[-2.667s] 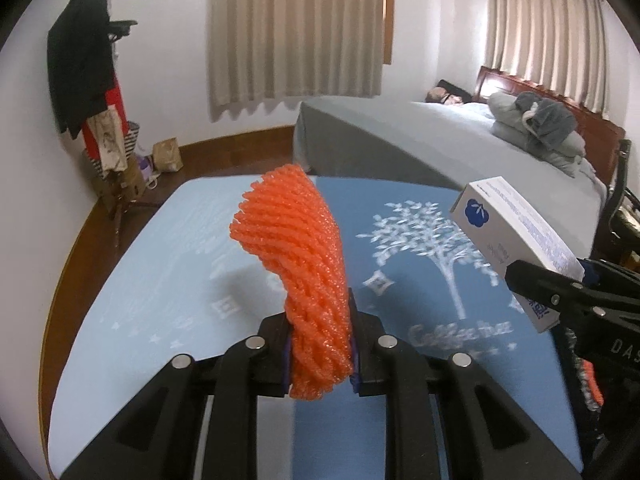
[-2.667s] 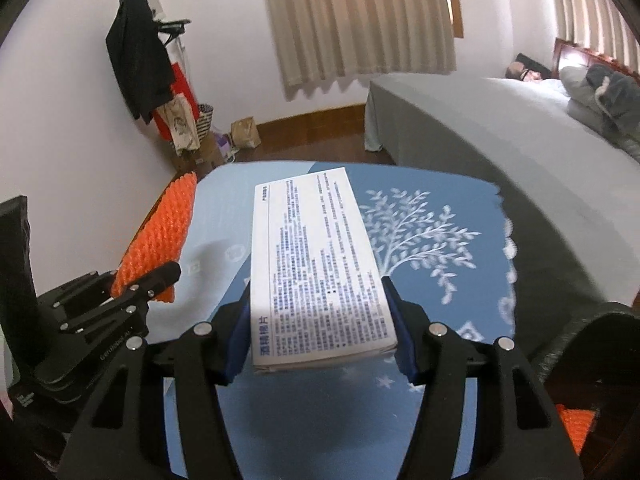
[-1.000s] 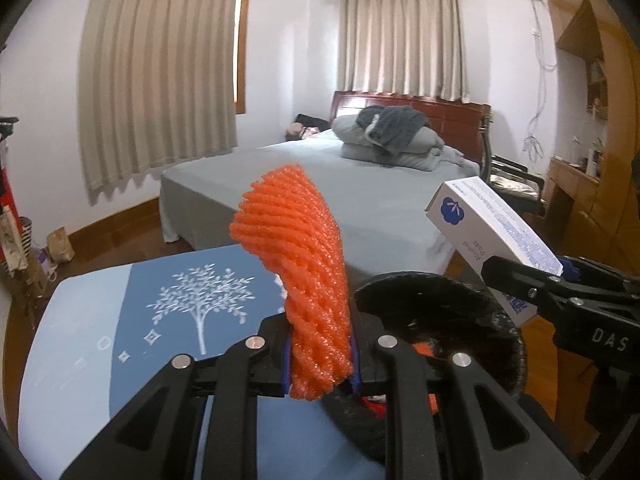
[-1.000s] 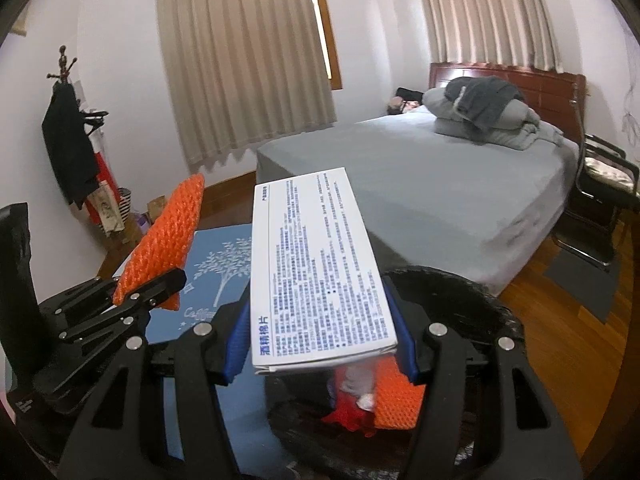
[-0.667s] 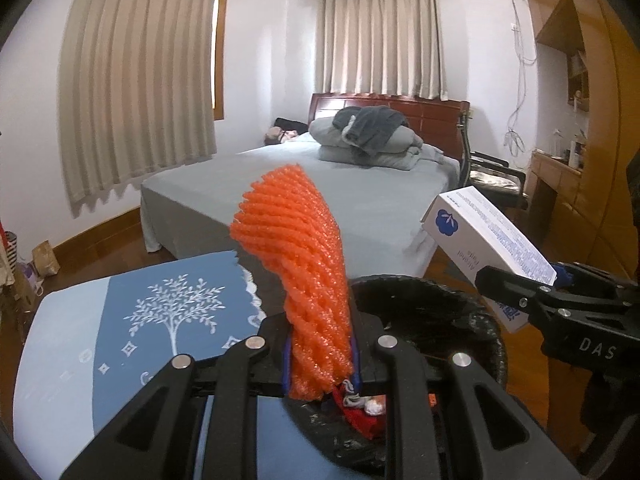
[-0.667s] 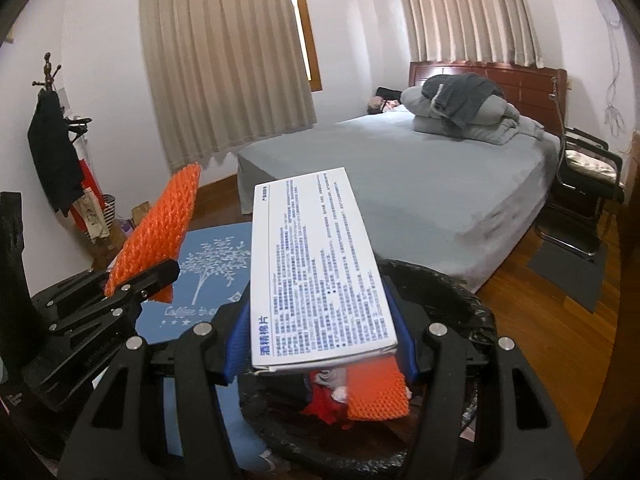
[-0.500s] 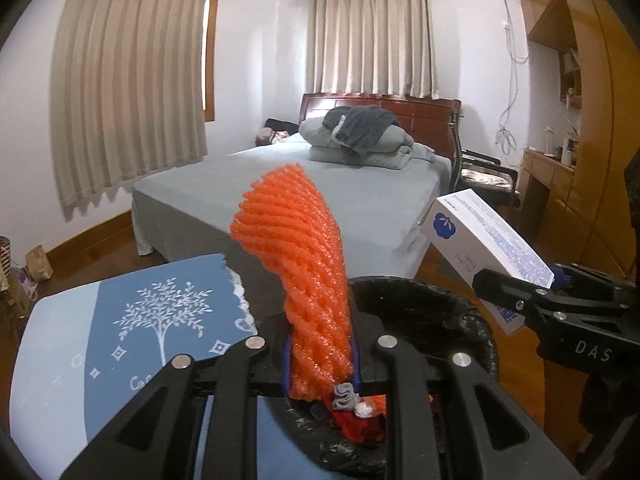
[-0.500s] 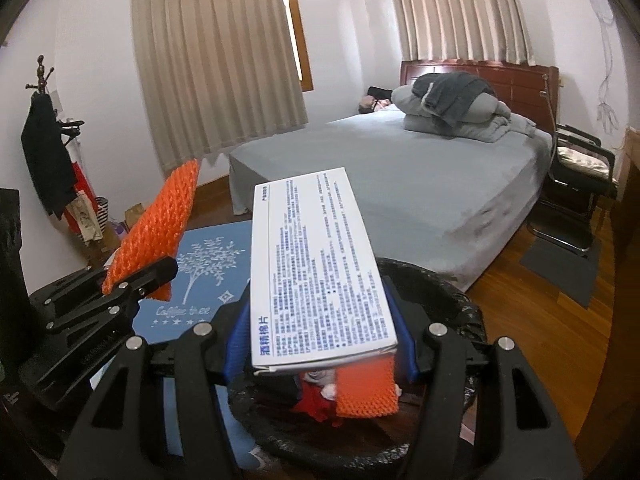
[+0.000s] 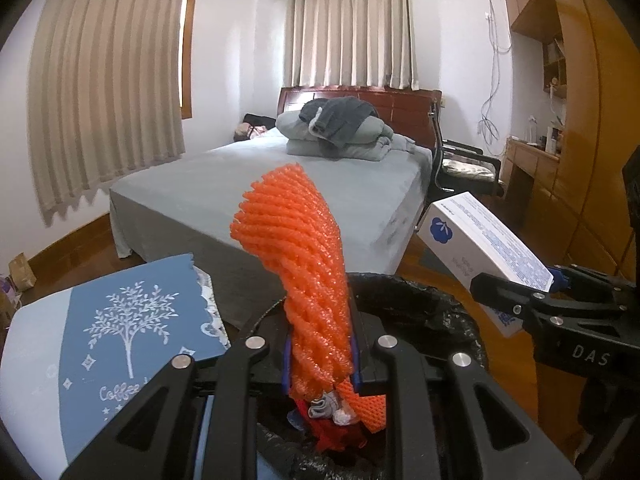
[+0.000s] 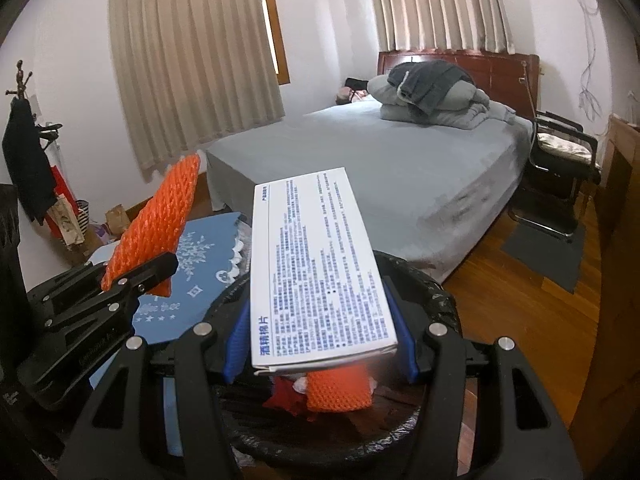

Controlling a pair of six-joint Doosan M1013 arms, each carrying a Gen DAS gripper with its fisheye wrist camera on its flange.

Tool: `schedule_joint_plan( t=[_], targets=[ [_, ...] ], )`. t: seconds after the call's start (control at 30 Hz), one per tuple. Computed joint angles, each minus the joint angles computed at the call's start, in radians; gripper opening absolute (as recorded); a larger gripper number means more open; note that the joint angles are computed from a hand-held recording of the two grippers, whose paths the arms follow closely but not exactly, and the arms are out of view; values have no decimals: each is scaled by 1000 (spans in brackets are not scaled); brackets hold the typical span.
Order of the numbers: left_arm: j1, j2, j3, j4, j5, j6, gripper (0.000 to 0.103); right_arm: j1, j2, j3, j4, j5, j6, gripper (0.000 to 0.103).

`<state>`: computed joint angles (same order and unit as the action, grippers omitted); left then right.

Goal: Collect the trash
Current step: 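Open both tools over the bin to drop the mesh pad and white box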

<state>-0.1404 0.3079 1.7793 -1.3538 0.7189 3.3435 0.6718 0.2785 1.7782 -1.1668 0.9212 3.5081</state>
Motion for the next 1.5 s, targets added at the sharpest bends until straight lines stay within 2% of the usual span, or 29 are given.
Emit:
schedule_joint_plan(
  t=[0.7, 0.77, 0.83, 0.87, 0.93, 1.03, 1.1, 1.2, 1.33, 1.5],
  targets=[
    [-60, 74, -50, 109, -30, -70, 22, -88, 38, 18, 70, -96, -30, 57],
    [-63, 82, -59, 126, -23, -84, 26, -94, 39, 18, 77, -102, -41, 57],
    [-62, 90, -69, 141, -6, -100, 33, -101, 43, 18, 83, -109, -47, 59],
    [-61, 93, -71, 143, -4, -105, 40, -103, 44, 18, 87, -110, -51, 59],
    [-60, 95, -73, 141, -5, -108, 45, -107, 49, 16, 96, -107, -59, 68],
    [-53, 99, -79, 144, -7, -121, 52, -109, 51, 17, 100, -104, -62, 73],
    [-46, 101, -83, 141, -7, -128, 62, -107, 52, 16, 100, -97, -61, 80],
    [-38, 99, -86, 129, -4, -129, 72, -99, 51, 15, 96, -84, -53, 91],
    [-26, 91, -83, 112, -9, -116, 81, -91, 41, 20, 97, -76, -38, 95],
    [3, 70, -71, 76, -31, -88, 94, -70, 26, 12, 89, -52, -34, 96]
  ],
)
